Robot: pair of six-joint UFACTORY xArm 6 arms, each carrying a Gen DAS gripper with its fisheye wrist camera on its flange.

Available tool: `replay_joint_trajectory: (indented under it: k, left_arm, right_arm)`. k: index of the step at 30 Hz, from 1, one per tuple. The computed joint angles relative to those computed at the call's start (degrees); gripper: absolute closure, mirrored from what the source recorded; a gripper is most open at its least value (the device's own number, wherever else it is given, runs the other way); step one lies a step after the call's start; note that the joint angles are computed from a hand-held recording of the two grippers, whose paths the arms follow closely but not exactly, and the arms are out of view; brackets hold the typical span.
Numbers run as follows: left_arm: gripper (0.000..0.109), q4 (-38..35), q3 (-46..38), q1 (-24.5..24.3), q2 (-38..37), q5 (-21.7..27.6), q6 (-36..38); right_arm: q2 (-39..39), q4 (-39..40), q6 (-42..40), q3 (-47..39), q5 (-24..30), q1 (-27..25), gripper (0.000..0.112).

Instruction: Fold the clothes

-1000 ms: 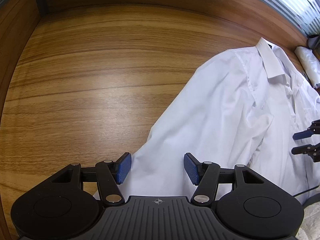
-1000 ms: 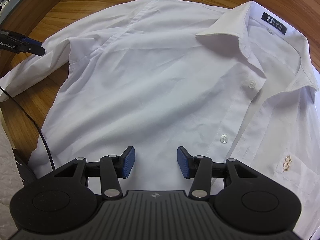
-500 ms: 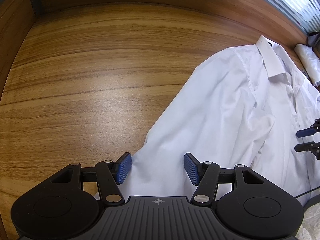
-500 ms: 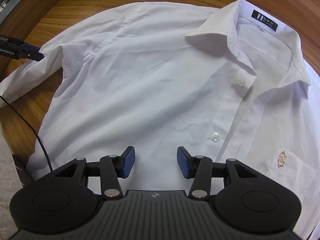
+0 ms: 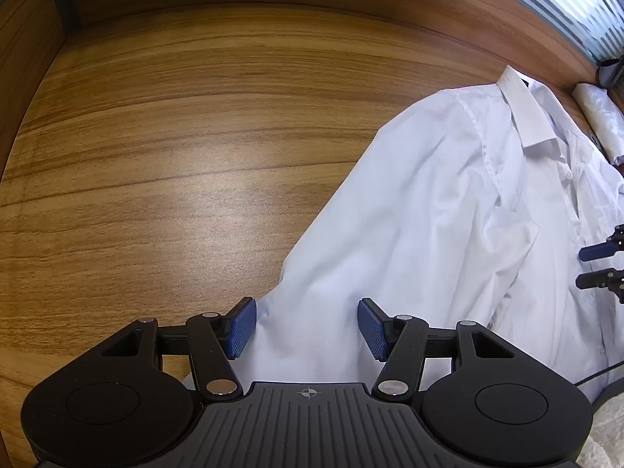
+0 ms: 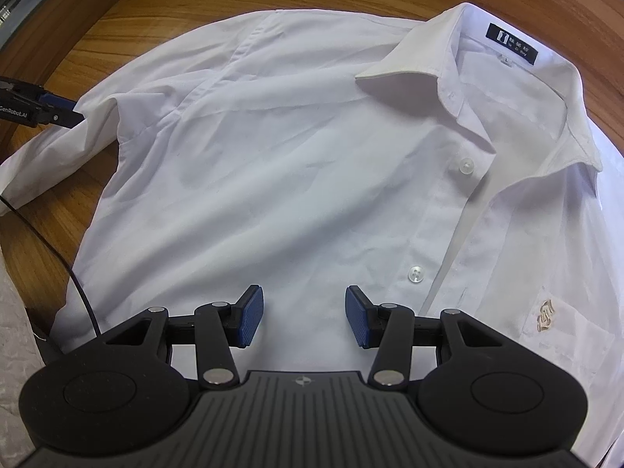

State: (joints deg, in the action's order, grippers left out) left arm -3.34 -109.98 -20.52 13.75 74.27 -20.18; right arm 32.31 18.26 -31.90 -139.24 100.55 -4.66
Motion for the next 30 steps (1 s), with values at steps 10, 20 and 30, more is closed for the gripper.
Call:
replay_joint_trajectory:
  k: [10,20,30]
  left_arm:
    - [0.048,0.1,-0.2,0.0,0.3,-0.1,0.2]
    - [0.048,0.7,-0.1,-0.3,0.4,-0.5,-0.2]
    - [0.048,1.4,0.1,-0.3,0.5,-1.3,-1.1]
  right_arm:
    - [-0.2,-0.1,0.0,0.4,-0.2,0.1,0.059]
    - [-1.2,-0.2,0.2,2.2,-1.6,0.1,0.059]
    - [-1.4,-0.1,0.3,2.3,-2.1,0.2,0.059]
